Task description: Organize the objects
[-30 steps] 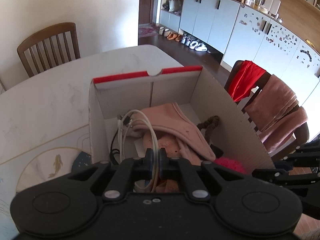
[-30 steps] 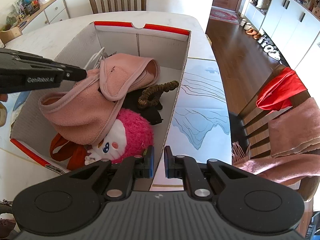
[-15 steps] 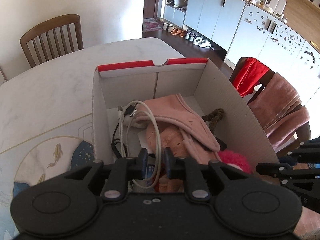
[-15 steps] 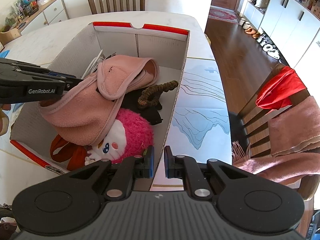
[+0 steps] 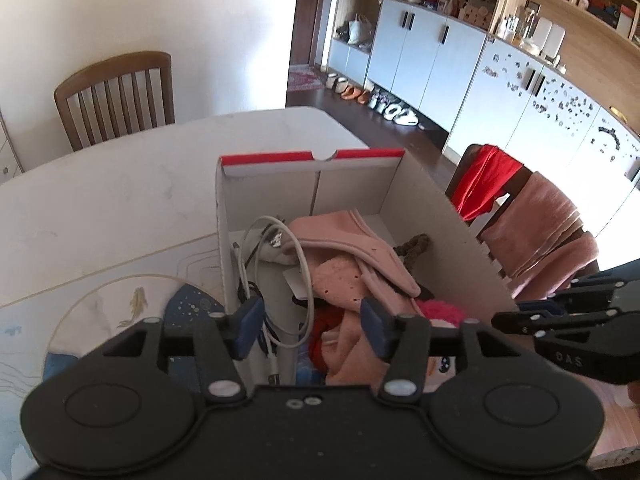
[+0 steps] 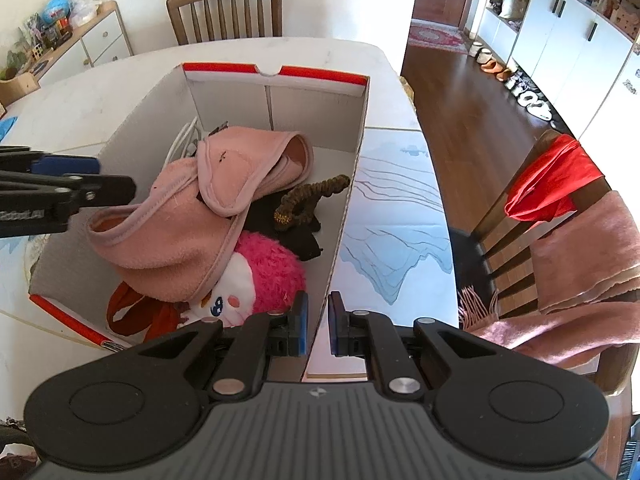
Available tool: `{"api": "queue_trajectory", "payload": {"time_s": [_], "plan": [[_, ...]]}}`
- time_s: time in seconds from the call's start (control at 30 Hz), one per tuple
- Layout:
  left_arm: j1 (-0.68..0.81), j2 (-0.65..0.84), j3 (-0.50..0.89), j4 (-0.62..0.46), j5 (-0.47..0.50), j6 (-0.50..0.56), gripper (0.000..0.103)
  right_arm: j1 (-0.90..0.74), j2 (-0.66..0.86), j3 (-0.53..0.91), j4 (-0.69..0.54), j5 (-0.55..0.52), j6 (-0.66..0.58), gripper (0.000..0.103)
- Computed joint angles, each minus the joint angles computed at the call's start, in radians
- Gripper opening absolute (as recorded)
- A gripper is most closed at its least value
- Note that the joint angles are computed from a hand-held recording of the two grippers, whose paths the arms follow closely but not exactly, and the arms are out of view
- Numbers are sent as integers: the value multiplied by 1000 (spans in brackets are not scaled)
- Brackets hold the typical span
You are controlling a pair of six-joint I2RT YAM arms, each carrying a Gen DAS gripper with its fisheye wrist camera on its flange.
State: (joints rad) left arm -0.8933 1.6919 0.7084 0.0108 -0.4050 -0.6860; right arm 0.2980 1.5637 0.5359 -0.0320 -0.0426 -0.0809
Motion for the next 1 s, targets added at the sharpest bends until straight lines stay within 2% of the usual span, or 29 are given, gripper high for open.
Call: {"api": "queue_trajectory", "payload": {"time_s": [0.03, 0.33, 0.9, 1.0], "plan": [[-9, -18, -7, -8, -12, -5, 63, -1, -11, -5, -1, 1, 5, 9], [-48, -156, -72, -39, -83, -16, 84, 26, -184, -71, -9, 36, 42, 9], [-149, -330, -178, -95, -194, -13, 99, 210, -545, -213, -48, 168, 232, 10], [-174, -341, -182, -110, -215, -30, 100, 237, -597, -236, -63, 183, 248, 18]]}}
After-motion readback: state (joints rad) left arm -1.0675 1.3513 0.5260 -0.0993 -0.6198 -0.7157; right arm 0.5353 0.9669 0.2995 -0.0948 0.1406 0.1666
